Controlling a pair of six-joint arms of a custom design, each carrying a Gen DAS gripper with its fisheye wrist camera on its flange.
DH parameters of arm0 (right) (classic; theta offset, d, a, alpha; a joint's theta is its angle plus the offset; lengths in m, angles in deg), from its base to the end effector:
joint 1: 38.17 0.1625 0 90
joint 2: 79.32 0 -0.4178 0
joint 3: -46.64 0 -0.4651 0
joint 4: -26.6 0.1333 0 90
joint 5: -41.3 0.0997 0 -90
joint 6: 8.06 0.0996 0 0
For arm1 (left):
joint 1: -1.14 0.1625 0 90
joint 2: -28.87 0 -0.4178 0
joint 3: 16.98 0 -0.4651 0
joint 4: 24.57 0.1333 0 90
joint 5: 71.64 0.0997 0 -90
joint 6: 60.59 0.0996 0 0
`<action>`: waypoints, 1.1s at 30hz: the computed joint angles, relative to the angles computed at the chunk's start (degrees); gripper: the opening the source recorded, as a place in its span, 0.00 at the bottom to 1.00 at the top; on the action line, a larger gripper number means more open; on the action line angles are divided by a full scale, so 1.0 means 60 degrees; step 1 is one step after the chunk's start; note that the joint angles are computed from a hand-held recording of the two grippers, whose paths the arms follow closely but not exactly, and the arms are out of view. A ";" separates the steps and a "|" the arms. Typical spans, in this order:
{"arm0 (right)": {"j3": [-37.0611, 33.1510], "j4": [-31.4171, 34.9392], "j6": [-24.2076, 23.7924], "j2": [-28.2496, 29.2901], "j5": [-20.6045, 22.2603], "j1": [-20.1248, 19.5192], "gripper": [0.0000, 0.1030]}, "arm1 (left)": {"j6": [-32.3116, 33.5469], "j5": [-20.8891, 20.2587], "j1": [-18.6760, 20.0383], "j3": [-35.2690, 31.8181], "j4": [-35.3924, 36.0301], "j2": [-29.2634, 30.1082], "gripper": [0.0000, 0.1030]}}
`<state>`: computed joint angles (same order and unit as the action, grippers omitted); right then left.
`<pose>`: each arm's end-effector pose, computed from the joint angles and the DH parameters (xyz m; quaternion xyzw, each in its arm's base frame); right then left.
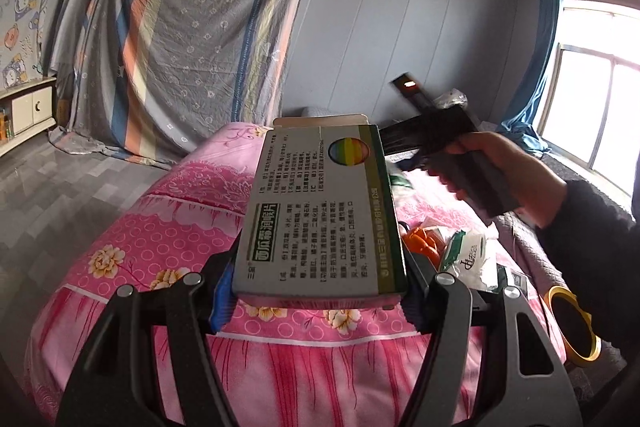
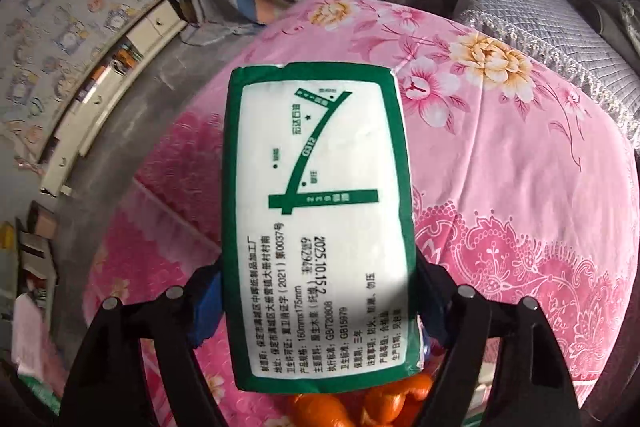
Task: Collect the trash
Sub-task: 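Grasp the medicine box with the left tool while the right grasps a tissue pack, then carry the white medicine box left and green tissue pack right over the yellow bin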
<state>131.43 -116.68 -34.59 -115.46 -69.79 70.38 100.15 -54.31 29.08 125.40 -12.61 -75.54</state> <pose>0.3315 -0.6815 -0.0248 0.3697 -0.9101 0.0269 0.1852 -0.0745 -0.2980 0.1941 0.0872 0.7787 -0.5721 0.2424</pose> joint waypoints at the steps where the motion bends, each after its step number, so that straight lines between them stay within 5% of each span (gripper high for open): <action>1: 0.0314 0.0113 -0.0041 -0.0396 0.0443 -0.0061 0.73 | -0.0146 -0.0162 -0.0097 -0.0065 0.0028 0.0191 0.60; 7: 0.2331 0.0703 -0.0373 -0.2823 0.2365 -0.0561 0.73 | -0.0012 -0.0416 -0.0524 -0.0612 -0.0253 0.1177 0.60; 12: 0.4210 0.0925 -0.0773 -0.5095 0.3458 -0.1599 0.73 | 0.0840 -0.0107 -0.0854 -0.1137 -0.0821 0.1998 0.60; 23: 0.6959 0.0737 -0.1662 -1.0003 0.5341 -0.4224 0.73 | 0.2984 0.2617 -0.0684 -0.2542 -0.2115 0.3831 0.60; 33: 0.8145 -0.0418 -0.1706 -1.2800 0.6151 -0.6542 0.74 | 0.3568 0.4864 -0.0232 -0.4010 -0.2186 0.5855 0.60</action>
